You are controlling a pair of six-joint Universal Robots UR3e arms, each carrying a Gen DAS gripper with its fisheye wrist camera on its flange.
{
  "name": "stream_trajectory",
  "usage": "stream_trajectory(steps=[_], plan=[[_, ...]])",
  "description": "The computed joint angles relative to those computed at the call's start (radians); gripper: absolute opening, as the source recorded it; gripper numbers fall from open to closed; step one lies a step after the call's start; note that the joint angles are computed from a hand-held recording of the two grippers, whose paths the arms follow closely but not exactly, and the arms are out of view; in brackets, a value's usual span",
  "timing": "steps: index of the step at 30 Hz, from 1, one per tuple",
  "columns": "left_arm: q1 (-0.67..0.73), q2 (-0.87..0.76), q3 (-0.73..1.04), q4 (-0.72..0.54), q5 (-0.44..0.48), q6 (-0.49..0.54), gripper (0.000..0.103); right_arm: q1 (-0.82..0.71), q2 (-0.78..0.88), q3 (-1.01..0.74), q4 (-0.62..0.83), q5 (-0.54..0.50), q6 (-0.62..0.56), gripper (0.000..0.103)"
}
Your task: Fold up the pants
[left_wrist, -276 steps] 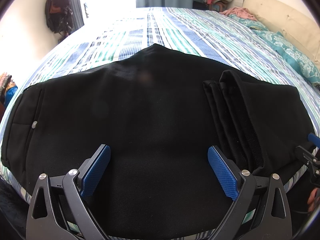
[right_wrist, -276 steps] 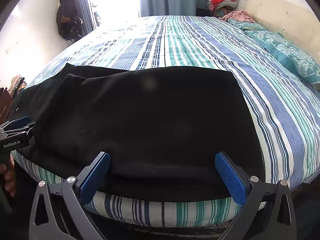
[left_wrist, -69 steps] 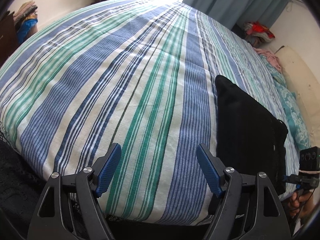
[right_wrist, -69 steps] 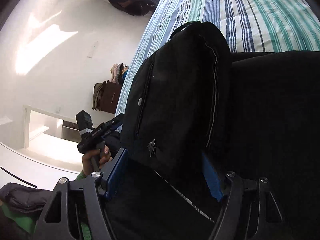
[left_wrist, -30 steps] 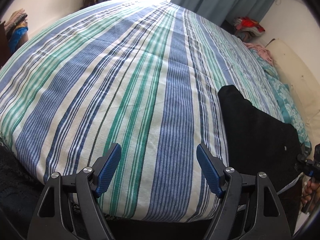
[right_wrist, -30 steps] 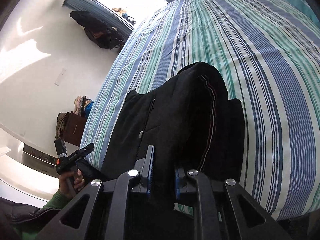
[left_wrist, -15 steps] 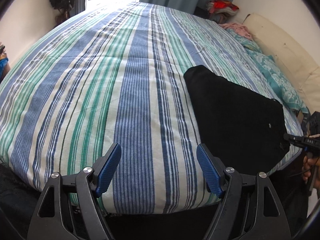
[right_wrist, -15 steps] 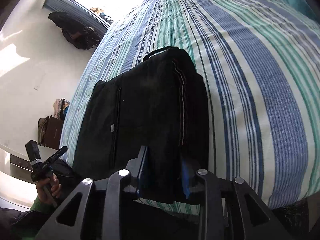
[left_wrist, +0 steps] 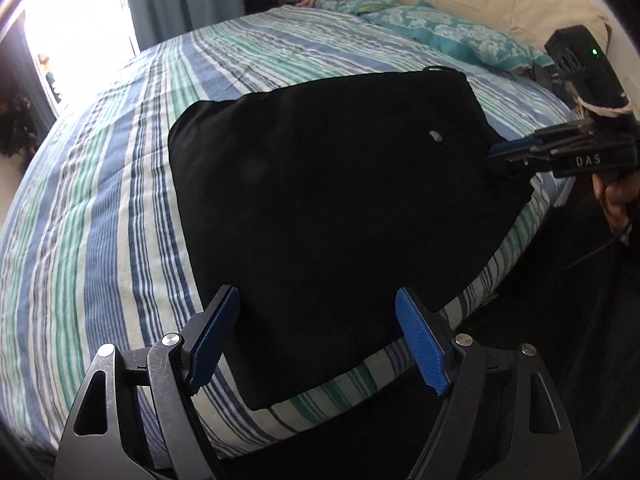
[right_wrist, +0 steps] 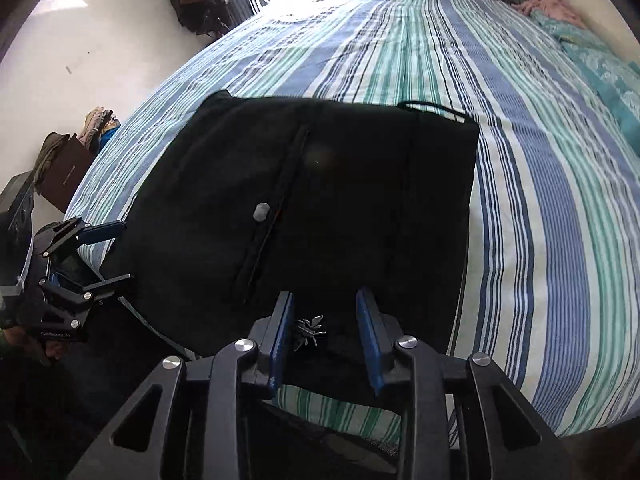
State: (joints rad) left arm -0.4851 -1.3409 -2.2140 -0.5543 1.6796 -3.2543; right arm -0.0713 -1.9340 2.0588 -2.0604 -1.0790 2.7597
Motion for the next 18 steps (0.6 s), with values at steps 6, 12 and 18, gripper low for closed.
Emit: stream_trajectory(steps=[6,12,18], plan=[[0.203,0.095,0.066,-0.083,-0.195,-0.023,0.087,0.031,0.064,-0.208,0.002,0.015,0.071,0.032],[0.192,-0.082,0.167,-0.064,-0.129,-0.046,0.087,0.146,0.394,-0.446,-0.174,-0.098,0.216,0.032],[0.114,-0.112,0.176,-0.093,-0.047,-0.036,0.087,0.114,0.453,-0.400,-0.231,-0.108,0.265,0.032]])
